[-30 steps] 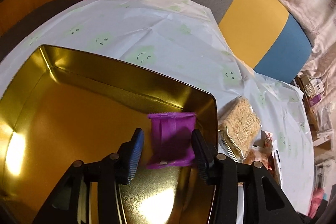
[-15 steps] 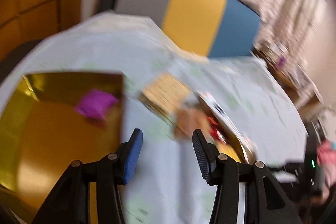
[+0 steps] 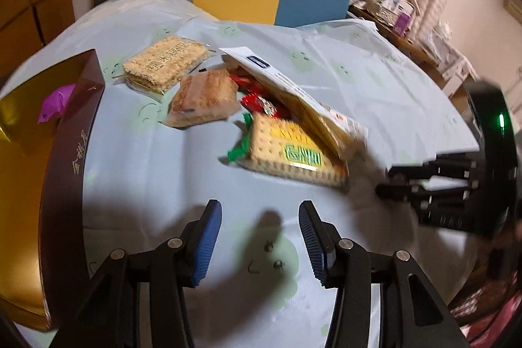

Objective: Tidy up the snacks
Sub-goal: 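Carry the red date in the right gripper over the gold tray, then open the right gripper to drop the date into the tray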

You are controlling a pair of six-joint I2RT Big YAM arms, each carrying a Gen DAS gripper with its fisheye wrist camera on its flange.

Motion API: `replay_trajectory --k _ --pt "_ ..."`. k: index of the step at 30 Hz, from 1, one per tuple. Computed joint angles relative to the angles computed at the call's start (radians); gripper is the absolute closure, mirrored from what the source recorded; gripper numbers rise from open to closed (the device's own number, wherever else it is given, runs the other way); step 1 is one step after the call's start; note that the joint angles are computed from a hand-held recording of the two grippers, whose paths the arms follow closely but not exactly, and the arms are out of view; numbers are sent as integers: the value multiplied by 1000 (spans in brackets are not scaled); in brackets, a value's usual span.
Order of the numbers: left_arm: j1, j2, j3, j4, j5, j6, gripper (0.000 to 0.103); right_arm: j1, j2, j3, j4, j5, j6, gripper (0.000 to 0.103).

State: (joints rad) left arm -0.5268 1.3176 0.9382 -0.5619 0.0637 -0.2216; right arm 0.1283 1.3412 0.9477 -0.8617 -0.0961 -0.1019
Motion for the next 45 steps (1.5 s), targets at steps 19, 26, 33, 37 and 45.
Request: replay_trajectory --k 19,26,33,37,45 --pt "-34 -149 -244 213 -108 -14 53 28 -7 15 -23 56 113 71" --pt "-14 -166 -277 268 -68 -27 52 137 -1 168 -59 -28 120 71" --pt "20 -165 -295 302 -13 -40 46 284 155 407 -76 -199 96 71" --pt "30 -163 -299 312 8 -43 45 370 272 551 -96 -255 71 71" --pt "39 -161 -304 322 30 -46 45 428 448 706 -117 -233 111 70"
